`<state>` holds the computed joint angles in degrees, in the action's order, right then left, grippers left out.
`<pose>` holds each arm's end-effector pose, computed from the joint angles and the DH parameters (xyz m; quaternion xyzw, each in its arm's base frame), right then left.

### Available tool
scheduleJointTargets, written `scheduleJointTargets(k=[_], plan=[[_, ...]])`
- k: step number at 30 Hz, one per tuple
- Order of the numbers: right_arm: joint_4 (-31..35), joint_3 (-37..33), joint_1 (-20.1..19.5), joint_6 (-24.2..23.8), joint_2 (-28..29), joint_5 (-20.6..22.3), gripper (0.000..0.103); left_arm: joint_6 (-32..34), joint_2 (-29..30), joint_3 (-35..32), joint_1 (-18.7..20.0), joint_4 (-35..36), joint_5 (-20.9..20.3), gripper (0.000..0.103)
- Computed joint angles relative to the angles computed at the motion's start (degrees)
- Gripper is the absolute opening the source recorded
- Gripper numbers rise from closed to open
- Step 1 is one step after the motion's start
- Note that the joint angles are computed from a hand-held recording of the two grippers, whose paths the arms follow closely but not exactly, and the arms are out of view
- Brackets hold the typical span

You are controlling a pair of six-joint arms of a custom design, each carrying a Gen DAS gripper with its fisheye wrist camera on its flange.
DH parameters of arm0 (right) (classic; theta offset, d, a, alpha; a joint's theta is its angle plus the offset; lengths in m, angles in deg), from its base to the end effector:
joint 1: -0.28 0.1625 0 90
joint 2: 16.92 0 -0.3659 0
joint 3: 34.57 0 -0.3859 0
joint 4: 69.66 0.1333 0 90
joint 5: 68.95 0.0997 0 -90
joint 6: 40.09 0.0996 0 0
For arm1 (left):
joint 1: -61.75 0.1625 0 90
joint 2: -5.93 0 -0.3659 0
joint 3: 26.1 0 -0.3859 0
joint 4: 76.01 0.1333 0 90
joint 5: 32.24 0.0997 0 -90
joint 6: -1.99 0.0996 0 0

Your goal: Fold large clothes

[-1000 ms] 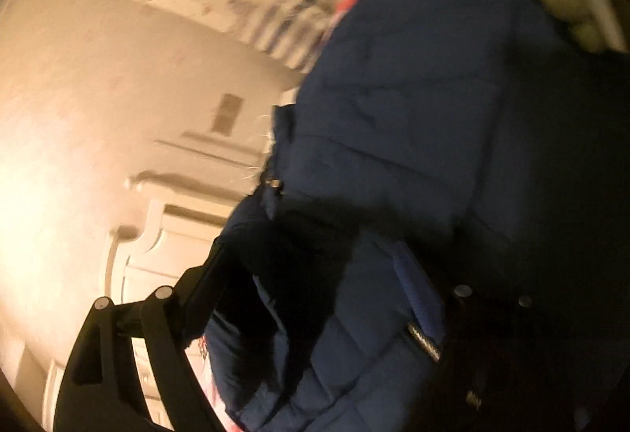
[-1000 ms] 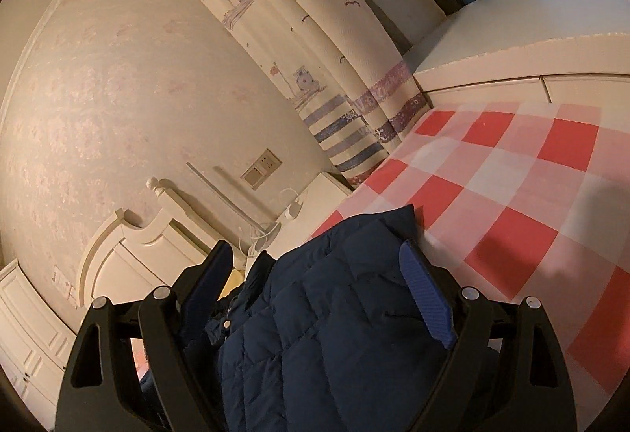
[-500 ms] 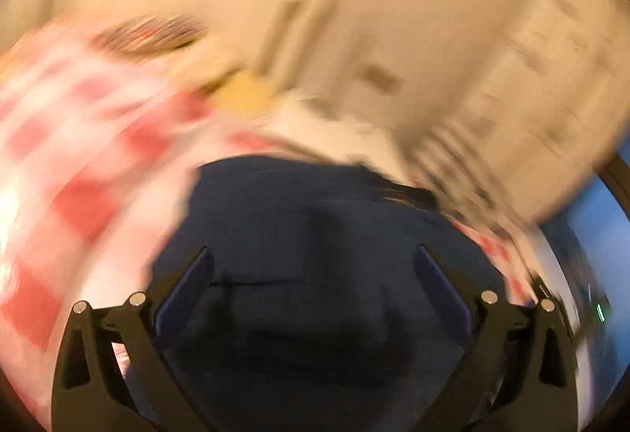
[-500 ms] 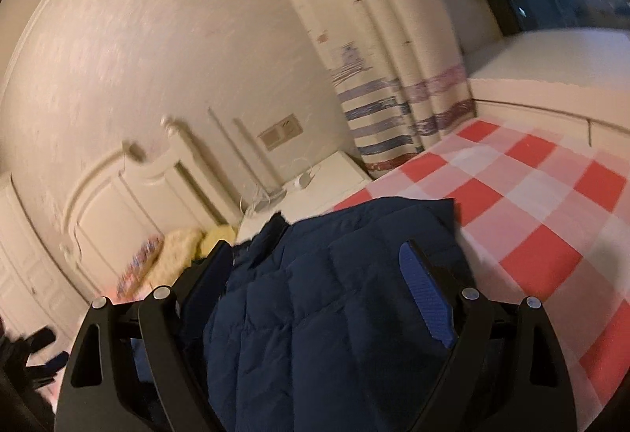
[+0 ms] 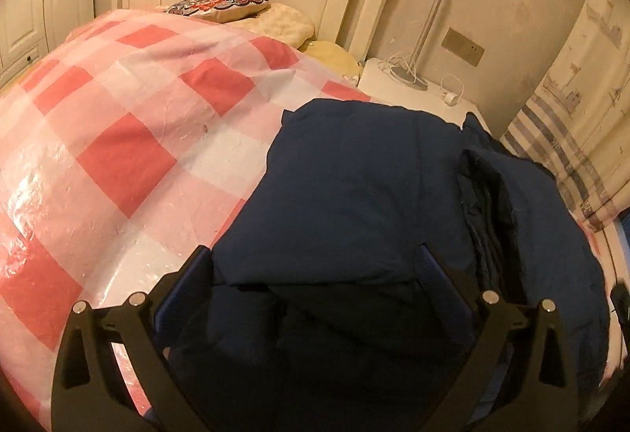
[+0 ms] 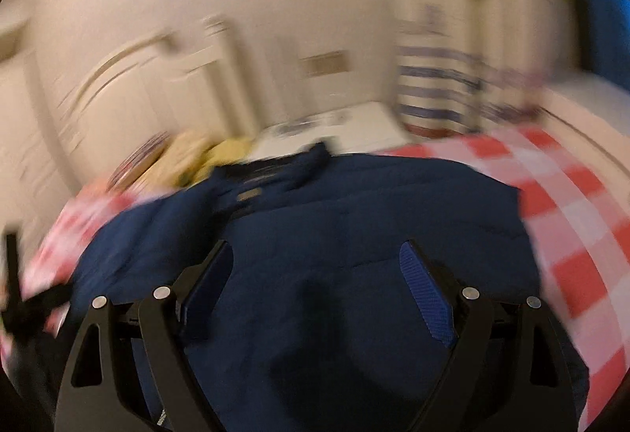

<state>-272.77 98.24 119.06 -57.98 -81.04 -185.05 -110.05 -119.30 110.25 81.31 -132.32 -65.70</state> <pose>0.2873 -0.3371 0.1381 0.2789 -0.8619 0.3864 0.1732 -0.1156 -0.2707 0.2777 -0.1204 0.8253 -0.4450 0.3261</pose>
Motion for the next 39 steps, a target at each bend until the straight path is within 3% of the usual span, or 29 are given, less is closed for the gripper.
scheduleJointTargets(k=[3,5,7,11,14,17,20,23,24,25,26,27,28,31,33,34,36,37,39], plan=[[2.48,-0.89,7.56,-10.15,3.36,-2.76,0.084,-1.39,-0.80,0.19,-0.07,0.53,0.62,0.101],[4.78,-2.66,11.93,-15.92,6.89,-5.85,0.084,-5.69,-1.07,-0.27,-1.95,5.09,0.65,0.101],[5.92,-5.28,14.67,-18.85,10.74,-9.64,0.083,-12.85,-0.51,-1.20,-4.84,12.52,0.94,0.101],[10.57,-10.60,16.18,-20.47,15.94,-13.62,0.083,-35.88,1.75,-3.99,-11.36,33.14,-0.97,0.101],[12.14,-13.40,17.15,-22.42,19.33,-14.68,0.083,-43.27,-0.73,-4.38,-12.27,38.50,-3.48,0.101],[13.07,-16.17,17.42,-21.56,20.95,-14.81,0.078,-42.81,-2.43,-4.35,-11.36,38.29,-3.27,0.101],[13.89,-18.61,17.50,-19.57,21.95,-15.51,0.072,-39.88,-0.34,-4.78,-10.54,37.22,-2.25,0.101],[13.66,-19.93,17.15,-22.59,24.54,-17.45,0.072,-35.82,2.48,-4.82,-9.40,34.91,-1.05,0.101],[10.89,-19.59,17.00,-25.46,25.67,-17.82,0.070,-34.82,3.17,-4.91,-9.12,34.44,-0.80,0.101],[9.10,-18.85,16.75,-27.01,25.64,-17.16,0.056,-34.24,3.60,-4.94,-9.00,34.17,-0.67,0.101],[8.24,-17.51,16.29,-26.16,24.09,-15.07,0.049,-33.99,3.76,-4.94,-9.01,34.09,-0.64,0.101],[8.27,-15.77,15.69,-22.91,21.11,-11.59,0.033,-33.91,3.86,-5.00,-9.05,34.06,-0.63,0.101],[8.49,-14.47,15.49,-18.64,18.31,-9.14,0.029,-33.94,3.76,-4.97,-9.12,34.13,-0.66,0.101],[5.64,-7.78,10.59,-0.64,5.55,2.43,0.025,-33.82,3.93,-5.01,-9.01,33.85,-0.61,0.101],[2.08,-1.89,2.77,11.36,-3.62,10.01,0.025,-33.26,4.20,-5.01,-9.01,33.70,-0.51,0.101],[2.62,1.04,-2.30,17.36,-8.58,12.51,0.028,-32.63,4.26,-5.01,-8.97,33.43,-0.34,0.101],[9.63,3.05,-7.12,26.42,-14.11,13.41,0.040,-30.29,4.67,-4.92,-8.60,32.00,0.17,0.101],[12.55,3.81,-9.47,27.44,-16.07,14.12,0.055,-29.29,4.97,-4.91,-8.38,31.38,0.38,0.101],[14.57,6.55,-14.88,27.52,-19.44,19.01,0.064,-27.28,5.58,-4.88,-7.92,30.25,0.75,0.101]])
